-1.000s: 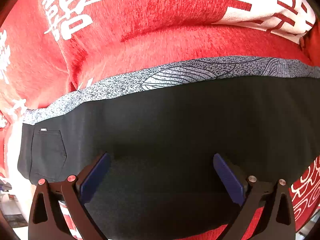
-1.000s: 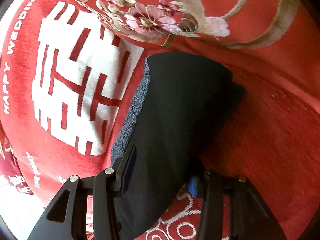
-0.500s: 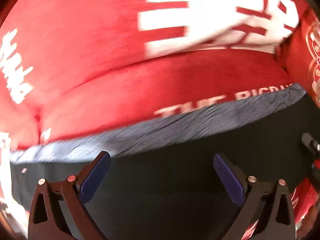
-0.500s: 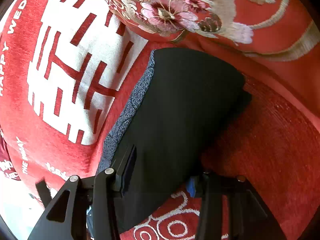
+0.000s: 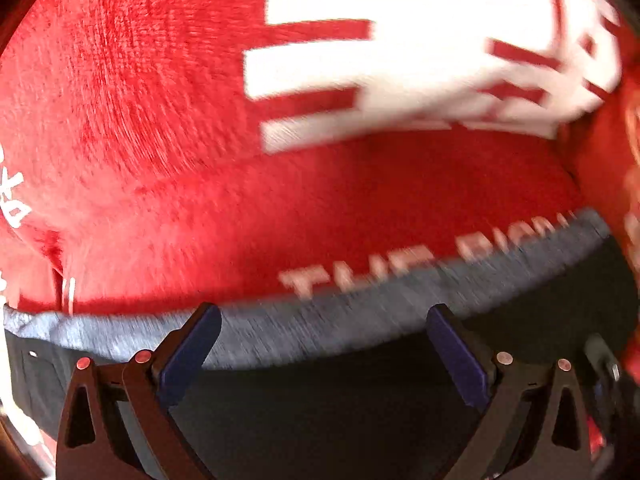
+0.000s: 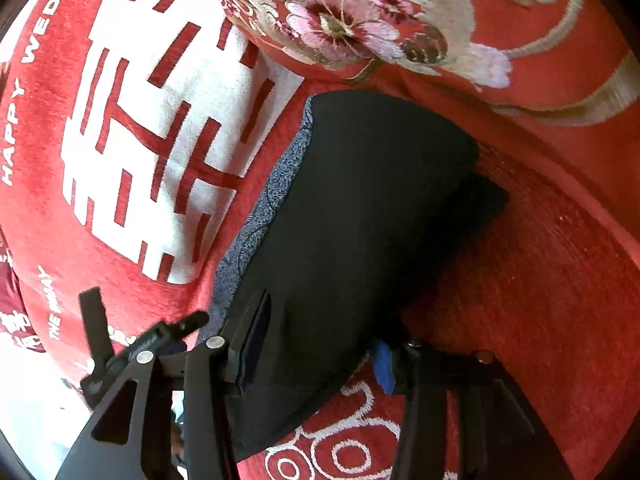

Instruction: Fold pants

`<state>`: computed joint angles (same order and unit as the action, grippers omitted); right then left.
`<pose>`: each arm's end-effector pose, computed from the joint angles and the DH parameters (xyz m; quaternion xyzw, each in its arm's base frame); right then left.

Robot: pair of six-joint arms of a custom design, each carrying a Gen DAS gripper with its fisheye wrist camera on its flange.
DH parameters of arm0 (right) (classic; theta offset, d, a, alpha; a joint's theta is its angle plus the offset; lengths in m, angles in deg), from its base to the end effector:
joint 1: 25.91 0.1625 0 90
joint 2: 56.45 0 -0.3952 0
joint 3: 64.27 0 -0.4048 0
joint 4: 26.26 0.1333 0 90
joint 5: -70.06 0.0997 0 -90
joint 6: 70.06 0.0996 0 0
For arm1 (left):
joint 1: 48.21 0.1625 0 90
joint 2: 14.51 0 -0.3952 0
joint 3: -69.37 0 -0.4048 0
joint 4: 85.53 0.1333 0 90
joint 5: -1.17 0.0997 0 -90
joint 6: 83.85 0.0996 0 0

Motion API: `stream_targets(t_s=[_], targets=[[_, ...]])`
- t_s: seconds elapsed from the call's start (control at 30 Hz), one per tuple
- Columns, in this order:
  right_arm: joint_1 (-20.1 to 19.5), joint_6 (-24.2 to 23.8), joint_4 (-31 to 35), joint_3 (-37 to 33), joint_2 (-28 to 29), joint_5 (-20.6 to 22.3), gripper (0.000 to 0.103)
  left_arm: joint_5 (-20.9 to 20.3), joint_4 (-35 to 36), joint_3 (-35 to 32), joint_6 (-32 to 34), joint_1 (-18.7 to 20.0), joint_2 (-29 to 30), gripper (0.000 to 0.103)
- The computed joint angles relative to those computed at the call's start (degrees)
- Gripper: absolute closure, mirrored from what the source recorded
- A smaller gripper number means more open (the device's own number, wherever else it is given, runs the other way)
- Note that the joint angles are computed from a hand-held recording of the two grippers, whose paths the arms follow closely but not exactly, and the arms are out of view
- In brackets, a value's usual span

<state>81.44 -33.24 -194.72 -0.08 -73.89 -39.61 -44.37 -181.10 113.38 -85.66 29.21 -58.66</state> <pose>0.3304 -0.7229 -0.0413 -0.2063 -0.9263 0.3145 0.0237 0.0251 -0.8198 0.3779 0.0680 0.9222 -0.0931 0.3691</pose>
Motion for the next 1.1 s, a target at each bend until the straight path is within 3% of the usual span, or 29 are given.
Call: stream_targets(t_s=[0.2,0.4,0.5,0.53,0.57,0.63,0.7,0.77,0.87,1.0,1.1], targets=[[-0.15,-1.15,-0.29,0.3,-0.18,0.97,0.049,-3.64,-8.11,17.57,-0.28,-2.54,-10.12,0.0],[-0.35,-1.18,-0.72,0.33,-0.11,1.87,0.045,-3.55,-13.44,25.22,0.43,-1.69,-13.14,0.003],[-0.19,0.73,2.26,-1.14,0.09,1.18,0.046,-3.97,-13.54,27.58,1.3,-2.07,-15.61,0.023],[0.03,1.48,4.34,-2.06,0.23,0.2,0.053,-4.65,-12.61,27.62,0.75,-2.06,-16.26,0.032],[0.36,2.2,7.04,-3.04,0.32,-1.48,0.068,-5.12,-12.27,27.63,0.48,-2.02,-16.63,0.04],[0.63,3.37,10.0,-3.37,-0.02,-3.5,0.081,-5.59,-12.35,28.07,0.38,-1.85,-17.44,0.044],[0.37,5.18,9.0,-2.16,-0.77,-2.19,0.086,-5.45,-14.56,30.18,1.22,-1.86,-18.57,0.044],[0.86,5.38,9.17,-2.65,-0.77,-2.7,0.089,-3.15,-21.91,33.97,6.57,-2.36,-19.06,0.044],[3.43,0.04,12.97,-7.96,1.0,-6.28,0.089,-3.43,-28.57,37.48,8.86,-2.28,-20.45,0.044],[7.4,-10.68,21.52,-20.35,6.38,-10.75,0.089,-4.64,-31.87,38.63,10.42,-1.92,-20.97,0.044],[9.11,-15.55,27.09,-28.97,10.75,-12.16,0.089,-6.06,-32.64,39.11,11.04,-1.61,-21.55,0.044]])
